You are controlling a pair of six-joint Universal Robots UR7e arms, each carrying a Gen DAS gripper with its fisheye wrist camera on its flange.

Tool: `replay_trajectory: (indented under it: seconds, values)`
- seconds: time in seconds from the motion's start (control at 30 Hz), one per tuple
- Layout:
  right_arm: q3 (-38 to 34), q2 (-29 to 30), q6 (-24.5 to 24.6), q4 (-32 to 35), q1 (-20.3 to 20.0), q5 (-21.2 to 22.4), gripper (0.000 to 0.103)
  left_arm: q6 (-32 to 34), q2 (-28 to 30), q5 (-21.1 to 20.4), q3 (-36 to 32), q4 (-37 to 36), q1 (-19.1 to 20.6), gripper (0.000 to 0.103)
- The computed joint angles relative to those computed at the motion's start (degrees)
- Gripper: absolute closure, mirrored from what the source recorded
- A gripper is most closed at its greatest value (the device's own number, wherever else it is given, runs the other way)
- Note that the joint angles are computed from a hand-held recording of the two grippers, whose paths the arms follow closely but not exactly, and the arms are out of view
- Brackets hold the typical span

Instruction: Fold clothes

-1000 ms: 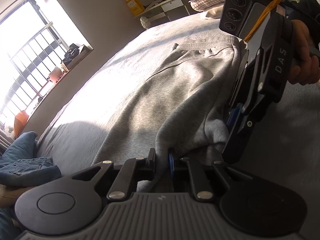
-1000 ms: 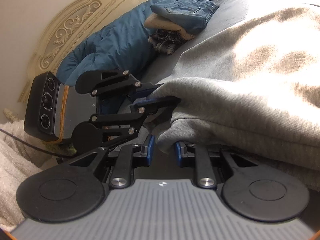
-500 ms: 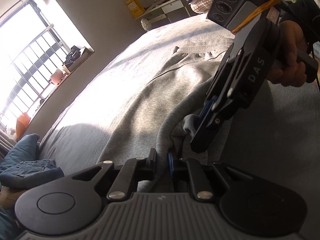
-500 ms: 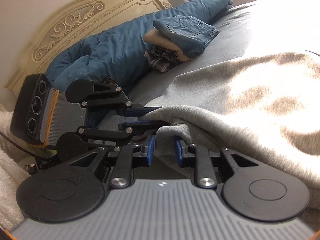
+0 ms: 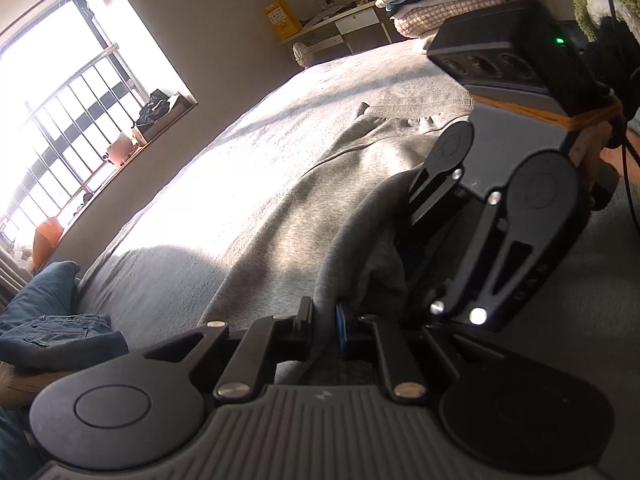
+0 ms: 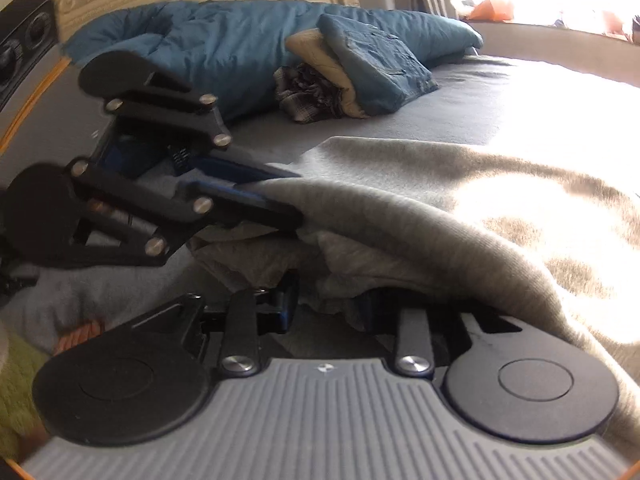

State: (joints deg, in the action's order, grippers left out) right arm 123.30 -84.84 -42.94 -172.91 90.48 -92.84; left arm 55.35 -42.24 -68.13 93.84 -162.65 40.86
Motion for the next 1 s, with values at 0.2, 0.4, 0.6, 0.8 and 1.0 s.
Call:
replay_trajectory:
  seconds: [0.2, 0.4, 0.6, 0.8, 1.0]
  values:
    - [2.39, -4.91, -14.17, 4.84, 1.25, -1.4, 0.059, 0.01, 0.0, -0.37, -0.15, -0.75, 0.24, 0.091]
    - [1.3, -8.4, -15.05, 12.18, 1.56, 0.17, 0.079, 0.85, -0.01, -0.19, 0.35, -2.16, 0.09, 0.091]
    - [0.81, -9.0, -12.57, 9.81, 2.27, 0.94, 0.091, 1.22, -0.35, -0.2, 1.02, -3.32, -0.3, 0.093]
    - [-0.64, -1.64, -9.12, -1.12, 2.84, -3.56, 0.097, 0.79, -0.52, -0.29, 1.25, -2.86, -0.59, 0.093]
    - [-1.86, 3.14, -10.44, -8.14, 3.92, -8.19, 0.097, 1.58, -0.03, 0.28, 2.18, -5.13, -0.51, 0.095]
